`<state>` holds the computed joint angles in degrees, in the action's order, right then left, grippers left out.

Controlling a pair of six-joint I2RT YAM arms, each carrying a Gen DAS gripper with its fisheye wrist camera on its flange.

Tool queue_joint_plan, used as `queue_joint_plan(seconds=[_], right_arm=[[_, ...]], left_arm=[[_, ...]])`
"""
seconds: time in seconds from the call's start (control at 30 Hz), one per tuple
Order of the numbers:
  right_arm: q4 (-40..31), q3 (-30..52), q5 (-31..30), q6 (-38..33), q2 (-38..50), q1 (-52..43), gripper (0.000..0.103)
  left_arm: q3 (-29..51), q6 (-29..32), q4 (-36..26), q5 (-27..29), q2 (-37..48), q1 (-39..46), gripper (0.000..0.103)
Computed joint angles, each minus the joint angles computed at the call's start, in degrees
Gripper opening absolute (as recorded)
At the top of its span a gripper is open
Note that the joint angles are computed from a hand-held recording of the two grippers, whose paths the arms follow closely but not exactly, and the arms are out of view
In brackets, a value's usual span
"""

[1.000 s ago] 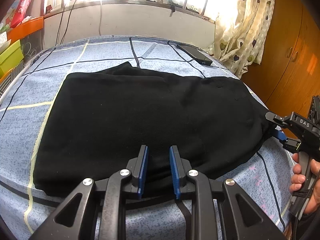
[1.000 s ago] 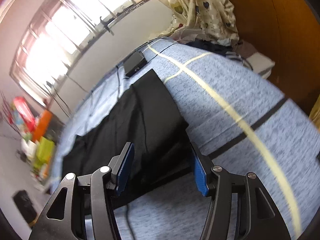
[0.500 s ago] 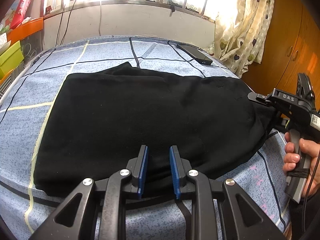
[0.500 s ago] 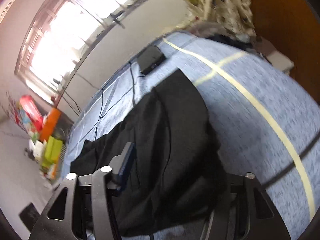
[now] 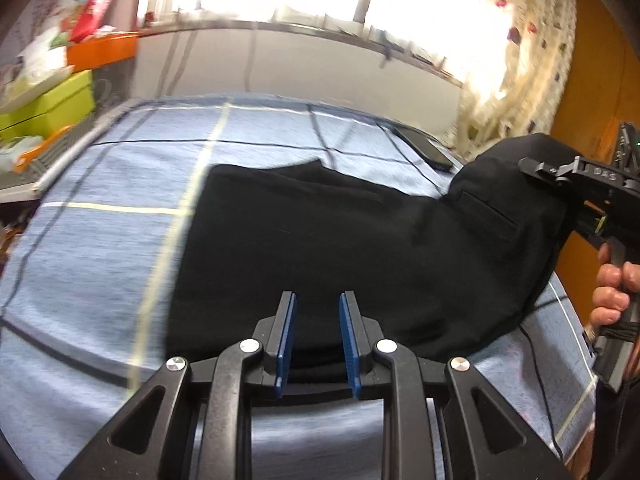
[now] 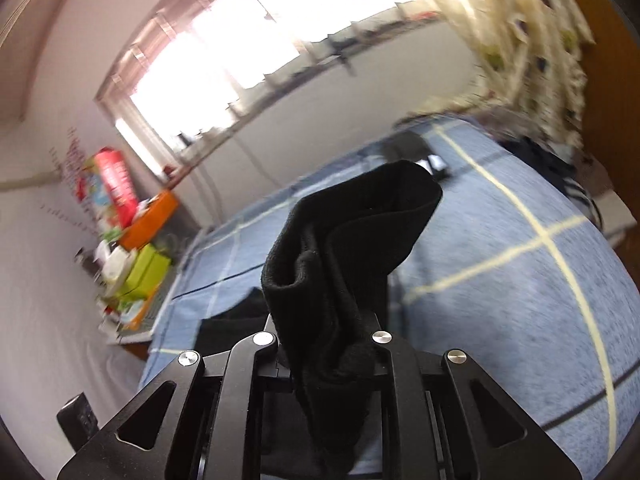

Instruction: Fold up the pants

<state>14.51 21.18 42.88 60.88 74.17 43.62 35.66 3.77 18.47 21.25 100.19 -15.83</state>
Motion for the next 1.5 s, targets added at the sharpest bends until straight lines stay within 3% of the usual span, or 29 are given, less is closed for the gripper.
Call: queue_joint_plan(seconds=[0.23, 0.47, 0.7, 0.8, 0.87, 1.03, 1.17, 1.23, 1.27, 1.33, 1.43, 1.5], right_arm=[[5.42, 9.71, -7.16, -8.03, 10.94, -1.05, 0.016], [4.77, 24.07, -12.02, -13.72, 26.84, 0.47, 0.016], [-3.56, 41.32, -17.13, -16.32, 45.48, 1.52, 0.019], [-8.07, 46.22, -18.08, -16.5, 49.47, 2.14, 0.031], [-4.87, 44.86, -19.01, -18.23, 48.84, 3.18, 0.05], [6.85, 36.67, -25.01, -21.62, 44.21, 4.91, 0.052], [12.92, 27.64, -19.07, -20.07, 38.83, 7.39, 0.052], [11.88, 25.22, -15.05, -17.84, 36.92, 7.68, 0.049], [10.99, 23.61, -12.99, -16.48, 35.93, 7.79, 0.041], [7.02, 21.86, -9.28, -12.8, 35.17, 7.46, 0.035], [2.5, 22.69, -12.98, -9.81, 37.59, 4.94, 0.034], [2.93, 22.31, -11.89, -10.97, 37.7, 5.8, 0.032]], left_arm=[[-0.16, 0.2, 0.12, 0.65, 0.51, 7.02, 0.024], [-0.97, 0.43, 0.65, 1.24, 0.48, 12.58, 0.024], [-1.03, 1.49, 0.42, 1.74, 0.51, 17.2, 0.024], [-1.17, 1.96, 0.22, 2.3, 0.34, 19.09, 0.024], [-1.26, 2.14, 0.27, 2.59, 0.12, 20.03, 0.024], [-1.06, 1.93, 0.14, 3.44, -0.47, 20.93, 0.024], [-0.97, 1.48, -0.34, 4.49, -1.8, 19.41, 0.024], [-1.21, 1.25, -0.62, 5.07, -3.05, 17.59, 0.024], [-1.22, 1.29, -0.74, 5.39, -3.62, 16.32, 0.024], [-1.18, 1.07, -0.7, 5.57, -4.6, 13.37, 0.024], [0.19, 0.77, -1.11, 6.49, -4.01, 8.62, 0.024], [1.2, 0.89, -0.54, 5.1, -2.3, 5.51, 0.024]])
